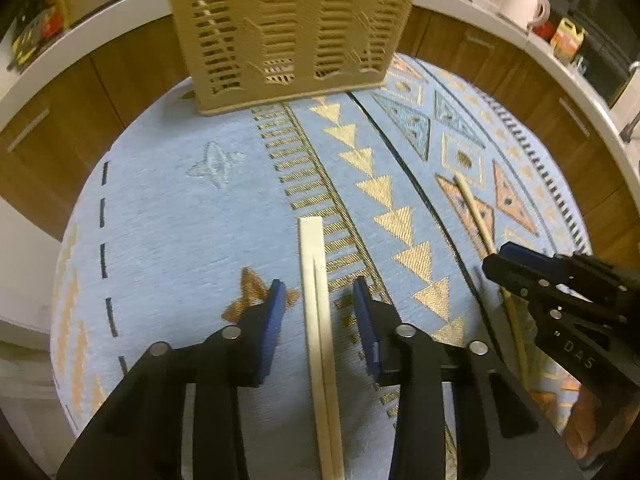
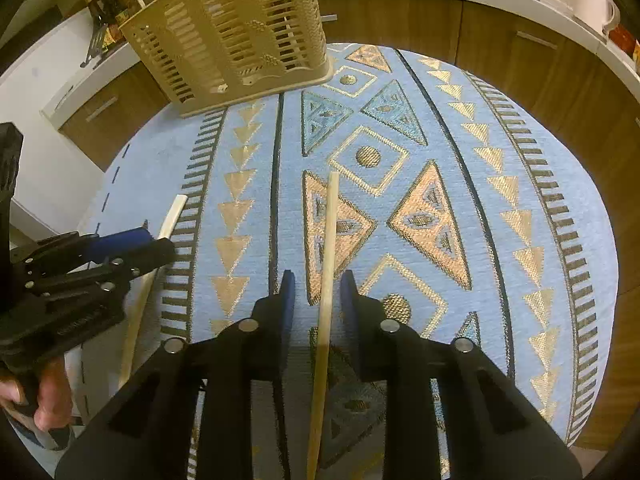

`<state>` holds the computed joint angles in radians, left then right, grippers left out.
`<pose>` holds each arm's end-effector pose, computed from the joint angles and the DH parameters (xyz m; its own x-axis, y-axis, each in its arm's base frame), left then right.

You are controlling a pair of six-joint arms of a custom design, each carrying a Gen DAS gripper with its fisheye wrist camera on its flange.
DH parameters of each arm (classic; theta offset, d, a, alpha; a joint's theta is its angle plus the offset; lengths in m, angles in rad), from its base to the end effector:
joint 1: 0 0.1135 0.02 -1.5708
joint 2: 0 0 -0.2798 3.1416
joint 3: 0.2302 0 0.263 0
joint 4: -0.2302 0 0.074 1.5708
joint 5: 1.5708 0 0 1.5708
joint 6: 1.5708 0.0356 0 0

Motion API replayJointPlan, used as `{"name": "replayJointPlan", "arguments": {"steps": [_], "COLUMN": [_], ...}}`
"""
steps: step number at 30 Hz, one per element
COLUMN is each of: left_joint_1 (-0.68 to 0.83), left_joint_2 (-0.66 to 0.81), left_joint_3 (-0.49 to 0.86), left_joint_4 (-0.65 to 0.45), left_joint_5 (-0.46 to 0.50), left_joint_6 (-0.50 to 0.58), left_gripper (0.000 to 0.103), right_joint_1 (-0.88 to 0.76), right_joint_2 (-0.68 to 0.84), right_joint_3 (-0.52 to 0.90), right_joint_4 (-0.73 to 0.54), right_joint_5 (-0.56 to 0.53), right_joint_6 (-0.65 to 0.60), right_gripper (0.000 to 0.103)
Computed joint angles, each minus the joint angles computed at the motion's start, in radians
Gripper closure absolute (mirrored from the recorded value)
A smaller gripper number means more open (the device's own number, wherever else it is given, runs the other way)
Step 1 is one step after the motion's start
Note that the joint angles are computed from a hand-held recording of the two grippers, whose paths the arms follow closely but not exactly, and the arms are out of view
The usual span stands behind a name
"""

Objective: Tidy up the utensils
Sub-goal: 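Grasp a chopstick pair with the left tool while the right tool grasps a chopstick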

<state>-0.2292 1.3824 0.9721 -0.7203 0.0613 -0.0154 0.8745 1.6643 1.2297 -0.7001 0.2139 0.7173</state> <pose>0.2654 -0.0642 0.2421 -0.8848 0.1906 -0.4252 0.2386 0.9691 -0.0620 0.2300 0.2634 0.2401 -0.8931 -0.0668 -0.4448 -0.1395 0.9813 0.1327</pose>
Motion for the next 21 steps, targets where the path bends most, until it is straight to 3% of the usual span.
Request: {"name": "replayJointPlan", "arguments": {"steps": [4, 7, 8, 16, 21], "left_joint_1": [-0.077, -0.122, -0.132, 0.012, 0.114], "left_joint_2": [0.004, 0.0, 0.0, -0.047, -0.02], "left_joint_3": [-0.009, -0.017, -0.017, -0.044, -0.015], "left_joint_4": [0.028, 0.046, 0.05, 0.083, 0.053], "left_joint_5": [-0.11, -0.163, -0.18, -0.05, 0.047], "left_joint_6": [-0.029, -0.053, -0.064, -0.139, -0.114], "left_gripper": [0.074, 0.092, 0.092, 0.092, 0.092], "right_joint_1": [0.022, 0.043, 0.044, 0.019, -0.001], "right_joint_2": [0.027, 0.052, 0.053, 0.014, 0.021], "right_joint_3": [0.03, 0.061, 0.064, 0.062, 0.092], "right_joint_4": [-0.034, -0.067, -0.068, -0.087, -0.121], "right_joint_5": [0.053, 0.099, 0.102, 0.099, 0.082], "right_joint_6": [-0.013, -0.021, -0.022, -0.007, -0.016], "right_gripper": [0.091, 0.098, 0.098, 0.098, 0.098]}}
